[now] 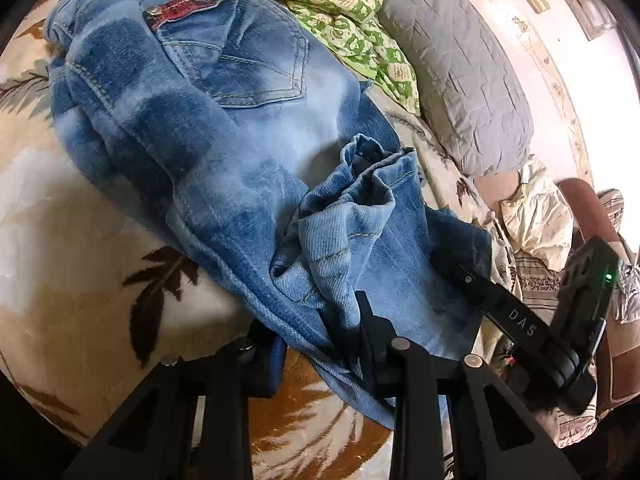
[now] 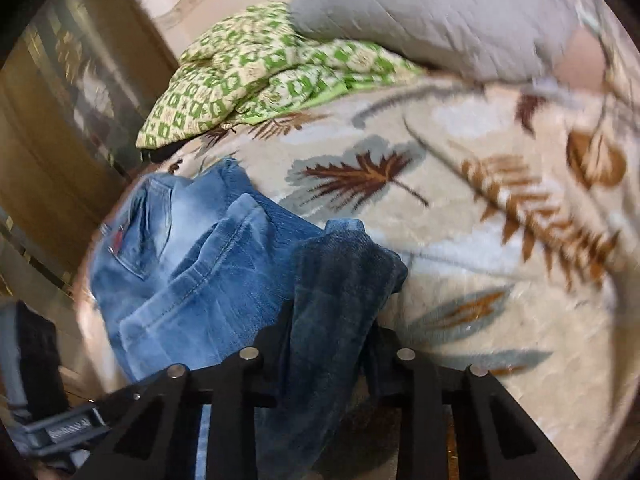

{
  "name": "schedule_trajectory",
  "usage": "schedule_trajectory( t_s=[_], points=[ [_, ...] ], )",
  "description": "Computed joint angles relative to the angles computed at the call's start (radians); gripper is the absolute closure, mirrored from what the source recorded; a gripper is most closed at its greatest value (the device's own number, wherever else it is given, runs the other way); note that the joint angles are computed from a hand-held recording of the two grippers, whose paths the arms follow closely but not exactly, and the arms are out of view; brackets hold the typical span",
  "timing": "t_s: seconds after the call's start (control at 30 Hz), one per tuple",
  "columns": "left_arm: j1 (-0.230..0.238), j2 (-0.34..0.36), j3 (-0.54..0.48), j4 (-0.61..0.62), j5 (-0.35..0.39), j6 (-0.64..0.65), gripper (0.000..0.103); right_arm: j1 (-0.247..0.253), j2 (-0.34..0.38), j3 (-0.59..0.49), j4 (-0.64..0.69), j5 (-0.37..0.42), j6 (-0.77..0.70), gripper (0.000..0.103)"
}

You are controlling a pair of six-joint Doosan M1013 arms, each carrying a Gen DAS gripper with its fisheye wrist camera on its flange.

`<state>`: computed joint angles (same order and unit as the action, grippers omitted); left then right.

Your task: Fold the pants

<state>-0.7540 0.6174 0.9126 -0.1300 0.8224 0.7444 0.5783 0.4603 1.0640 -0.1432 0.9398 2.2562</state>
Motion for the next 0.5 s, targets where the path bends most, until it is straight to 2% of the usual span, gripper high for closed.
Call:
schedule_trajectory(
  t_s=[0.1,0.2,0.5],
  points=[
    [0.001,-0.007,0.015,-0.006,-0.022,-0.001,0.077,0.024,0.008,-0.021,-0.094,0.029,0.012,0.077],
    [-0.002,-0.023,0.038,-0.009,-0.057,-0.006,0.081,0.033,0.007,-0.024,-0.128,0.032,0.019,0.079],
    [-0.008,-0.029,0.044,-0.094,-0.129,-0.019,0.084,0.044,-0.015,-0.027,-0.220,0.033,0.025,0.084]
  ],
)
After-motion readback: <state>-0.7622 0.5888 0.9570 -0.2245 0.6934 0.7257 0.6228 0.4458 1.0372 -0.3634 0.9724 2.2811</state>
